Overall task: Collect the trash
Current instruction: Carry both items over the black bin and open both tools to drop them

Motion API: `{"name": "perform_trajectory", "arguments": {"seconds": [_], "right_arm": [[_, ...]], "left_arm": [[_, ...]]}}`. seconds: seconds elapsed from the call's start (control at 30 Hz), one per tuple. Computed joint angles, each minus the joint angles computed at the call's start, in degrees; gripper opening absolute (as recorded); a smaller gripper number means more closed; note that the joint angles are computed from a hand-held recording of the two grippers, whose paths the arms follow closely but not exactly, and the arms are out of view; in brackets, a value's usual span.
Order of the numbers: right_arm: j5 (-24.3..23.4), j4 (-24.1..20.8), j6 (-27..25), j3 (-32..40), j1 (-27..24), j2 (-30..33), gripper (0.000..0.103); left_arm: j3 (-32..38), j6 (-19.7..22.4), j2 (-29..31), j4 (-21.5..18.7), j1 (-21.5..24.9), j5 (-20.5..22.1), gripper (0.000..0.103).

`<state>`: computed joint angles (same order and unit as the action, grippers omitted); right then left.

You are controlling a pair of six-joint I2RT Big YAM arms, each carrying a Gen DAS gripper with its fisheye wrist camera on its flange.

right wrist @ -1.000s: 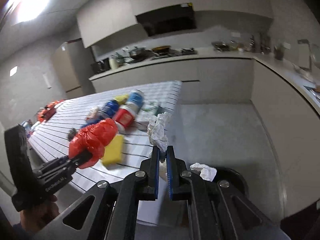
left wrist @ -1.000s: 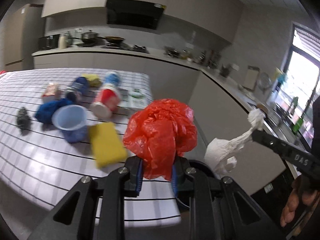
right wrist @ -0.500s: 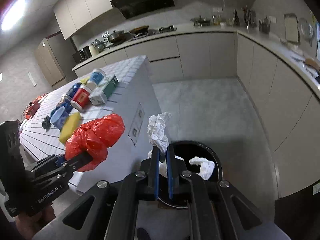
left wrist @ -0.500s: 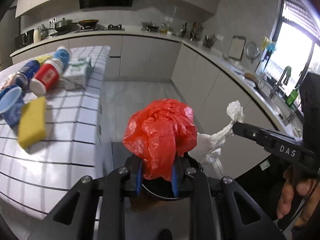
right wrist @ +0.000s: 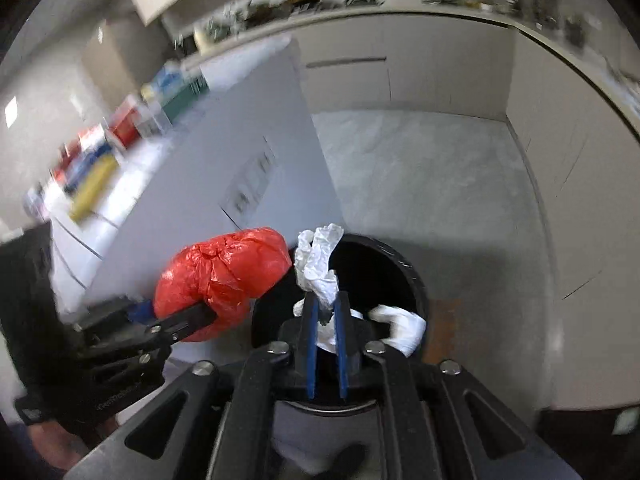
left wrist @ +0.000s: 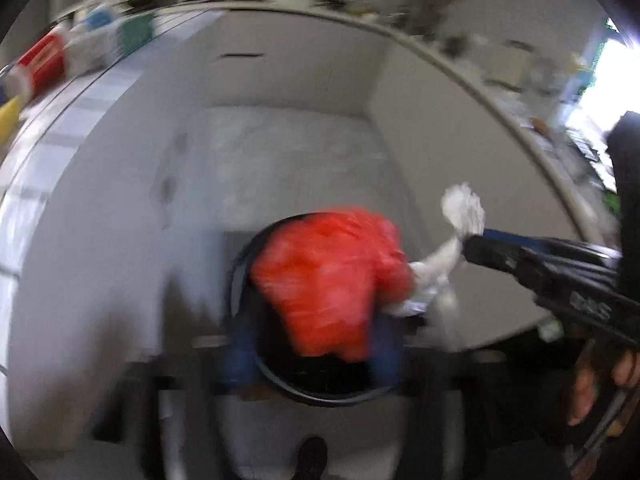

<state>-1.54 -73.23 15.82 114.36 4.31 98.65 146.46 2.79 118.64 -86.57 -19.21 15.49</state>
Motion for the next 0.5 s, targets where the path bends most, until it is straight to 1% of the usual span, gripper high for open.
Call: {"name": "perform_trajectory", "arguments": {"seconds": [0.03, 0.07, 0.1, 0.13, 0.17, 0.27, 0.37, 0.4, 0.47, 0.5], "right_arm": [[1.16, -1.11, -0.52, 0.83, -0.21, 1.10, 0.069], [1.72, -0.80, -1.07, 0.33, -0.80, 1.24, 0.079], [1.96, -0.71, -1.55, 0.11, -1.25, 1.33, 0.080], [2.13, -1.02, -2.01, 0.02, -1.63, 1.37, 0.080], [2.28, -0.98, -2.59, -0.19, -2.07, 1.39, 0.080], [1.57, -1.12, -3.54, -0.47, -3.01, 1.46, 0.080], [1.69, -0.94, -3.50, -0.11, -3.21, 1.51, 0.080], [1.79, -1.12, -3.40, 0.14, -3.20, 1.58, 0.081], [2.19, -1.34, -3.41, 0.71, -3.19, 1.88, 0.089], [2.58, -1.48, -3.44, 0.91, -3.16, 1.83, 0.102]], "left_arm": [[-2.63, -2.51, -1.25, 2.22, 0.29, -1.09, 0.076], [-3.78, -4.29, -1.85, 3.18, 0.64, -1.54, 0.076], [-4.15, -4.90, -2.10, 3.46, 0.84, -2.10, 0.076], [-5.31, -5.33, -2.89, 4.57, 0.85, -3.82, 0.076], [-5.80, -5.44, -3.29, 5.10, 0.82, -4.67, 0.076], [-5.59, -5.59, -3.63, 5.19, 0.62, -5.88, 0.076], [-4.68, -5.49, -3.66, 4.47, 0.46, -6.58, 0.076], [-3.76, -5.46, -3.24, 4.00, 0.51, -6.82, 0.077], [-2.34, -5.71, -2.68, 3.31, 0.29, -7.53, 0.078], [-1.49, -5.86, -2.35, 2.80, 0.18, -7.95, 0.083]]}}
